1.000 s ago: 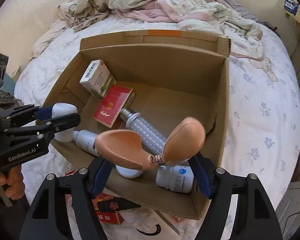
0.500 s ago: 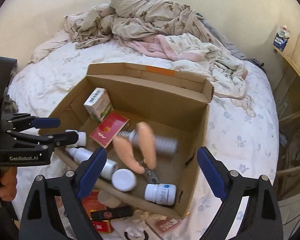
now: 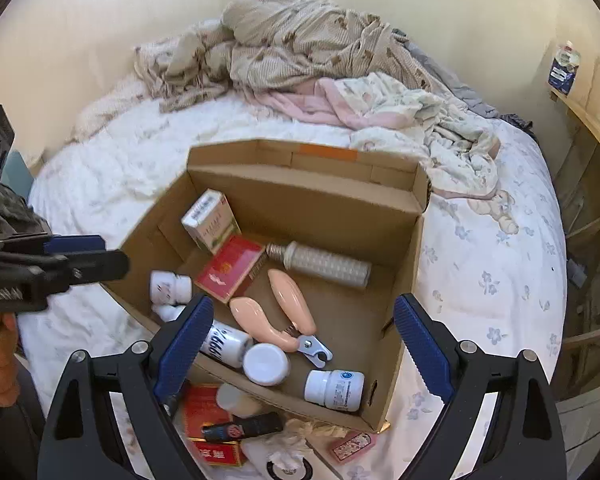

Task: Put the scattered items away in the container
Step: 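Lower the shoe tree into the box with right tool while left tool drops a white jar in, then reach the right tool to the white HP power bank and grasp it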

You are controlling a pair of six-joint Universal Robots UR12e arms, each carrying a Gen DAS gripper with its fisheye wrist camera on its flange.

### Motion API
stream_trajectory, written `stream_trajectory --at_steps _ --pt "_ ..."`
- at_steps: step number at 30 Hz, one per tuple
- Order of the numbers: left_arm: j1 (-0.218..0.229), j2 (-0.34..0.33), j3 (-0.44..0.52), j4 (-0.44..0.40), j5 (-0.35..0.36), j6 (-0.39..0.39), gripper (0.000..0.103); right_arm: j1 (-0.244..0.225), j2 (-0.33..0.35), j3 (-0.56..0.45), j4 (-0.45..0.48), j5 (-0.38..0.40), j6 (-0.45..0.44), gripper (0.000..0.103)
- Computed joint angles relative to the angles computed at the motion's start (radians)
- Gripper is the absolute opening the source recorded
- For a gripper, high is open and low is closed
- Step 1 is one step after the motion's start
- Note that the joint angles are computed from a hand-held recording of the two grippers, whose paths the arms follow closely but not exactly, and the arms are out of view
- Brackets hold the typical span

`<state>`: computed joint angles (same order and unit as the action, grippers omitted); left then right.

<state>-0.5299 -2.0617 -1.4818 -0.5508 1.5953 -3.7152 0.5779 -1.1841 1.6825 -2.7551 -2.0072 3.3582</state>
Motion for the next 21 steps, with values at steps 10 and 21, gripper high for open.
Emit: stream_trajectory --at_steps 10,21 --pt "-0.032 0.061 -0.068 -0.056 0.062 0.01 0.067 0.026 -0.058 0.063 -0.07 -0.016 -0.014 0.094" --pt "-0.035 0.058 -0.122 -0.067 -0.047 0.045 0.067 0.032 -0.115 0.154 0.032 -0.035 -0.053 0.094"
